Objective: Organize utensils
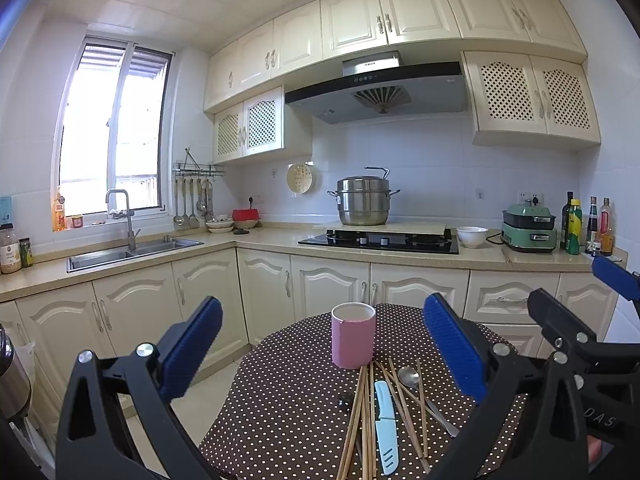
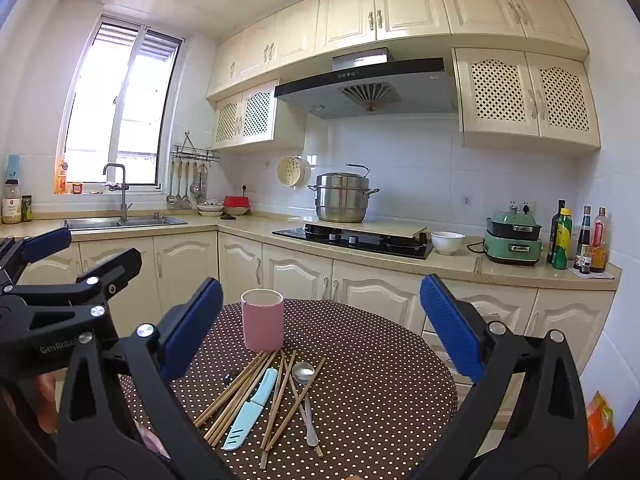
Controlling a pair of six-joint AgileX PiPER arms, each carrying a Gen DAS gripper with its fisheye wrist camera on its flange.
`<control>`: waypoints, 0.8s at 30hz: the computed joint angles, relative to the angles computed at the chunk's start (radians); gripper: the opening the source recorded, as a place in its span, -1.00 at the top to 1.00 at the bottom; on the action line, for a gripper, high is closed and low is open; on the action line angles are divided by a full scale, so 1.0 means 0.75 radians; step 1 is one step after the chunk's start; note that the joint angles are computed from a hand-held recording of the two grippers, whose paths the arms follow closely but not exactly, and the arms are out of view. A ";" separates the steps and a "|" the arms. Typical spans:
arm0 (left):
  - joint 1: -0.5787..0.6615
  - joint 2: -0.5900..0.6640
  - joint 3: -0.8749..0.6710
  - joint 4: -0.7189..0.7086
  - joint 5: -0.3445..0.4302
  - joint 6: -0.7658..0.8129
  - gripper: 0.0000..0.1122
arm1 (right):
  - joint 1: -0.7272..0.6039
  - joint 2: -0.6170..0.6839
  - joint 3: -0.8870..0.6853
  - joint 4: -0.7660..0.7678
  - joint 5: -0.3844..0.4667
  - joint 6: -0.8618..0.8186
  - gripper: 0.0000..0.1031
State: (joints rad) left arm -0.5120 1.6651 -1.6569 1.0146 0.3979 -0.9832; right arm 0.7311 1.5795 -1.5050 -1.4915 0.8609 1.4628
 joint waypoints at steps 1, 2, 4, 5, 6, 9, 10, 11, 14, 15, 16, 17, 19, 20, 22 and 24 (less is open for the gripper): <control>-0.001 0.000 -0.001 -0.002 0.001 0.002 -0.76 | 0.000 -0.002 0.002 0.000 0.000 0.000 -0.88; -0.001 0.001 -0.003 -0.007 0.002 0.007 -0.76 | 0.000 -0.003 0.002 0.003 0.001 -0.004 -0.88; -0.002 -0.001 -0.002 -0.007 0.002 0.006 -0.76 | 0.001 -0.004 0.002 0.001 0.002 -0.001 -0.88; -0.003 -0.002 0.000 0.001 0.001 -0.002 -0.76 | 0.001 -0.004 0.002 0.000 0.002 -0.001 -0.88; -0.005 -0.004 0.005 0.012 0.001 -0.013 -0.76 | -0.001 -0.003 0.003 -0.001 0.000 0.001 -0.88; -0.007 -0.002 0.004 0.011 0.004 -0.009 -0.76 | -0.001 -0.003 0.004 0.003 0.000 0.000 -0.88; -0.007 -0.002 0.006 0.011 0.003 -0.010 -0.76 | -0.001 -0.002 0.004 0.004 -0.001 -0.001 -0.88; -0.008 -0.002 0.006 0.014 0.004 -0.011 -0.76 | -0.001 -0.002 0.004 0.005 -0.001 -0.001 -0.88; -0.008 0.000 0.005 0.007 0.006 -0.004 -0.76 | -0.006 -0.001 0.006 0.011 -0.006 -0.002 -0.88; -0.006 0.003 0.004 0.005 0.004 -0.003 -0.76 | -0.008 -0.001 0.007 0.014 -0.009 -0.002 -0.88; -0.006 0.006 0.001 0.003 0.005 0.000 -0.76 | -0.011 0.001 0.005 0.018 -0.011 -0.003 -0.88; -0.005 0.013 -0.006 -0.007 0.007 0.010 -0.76 | -0.016 0.004 0.003 0.023 -0.016 -0.006 -0.88; -0.002 0.027 -0.020 -0.027 0.007 0.031 -0.76 | -0.029 0.010 -0.002 0.036 -0.030 -0.013 -0.88; 0.001 0.039 -0.034 -0.061 0.008 0.064 -0.76 | -0.036 0.016 -0.011 0.048 -0.037 -0.023 -0.88; 0.010 0.064 -0.068 -0.142 0.008 0.146 -0.76 | -0.052 0.029 -0.023 0.066 -0.050 -0.032 -0.88; 0.016 0.087 -0.090 -0.177 0.007 0.178 -0.76 | -0.068 0.041 -0.034 0.083 -0.066 -0.041 -0.88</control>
State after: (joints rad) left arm -0.5003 1.7300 -1.7245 0.8815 0.4029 -0.8493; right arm 0.6800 1.6104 -1.5303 -1.4295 0.8117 1.4318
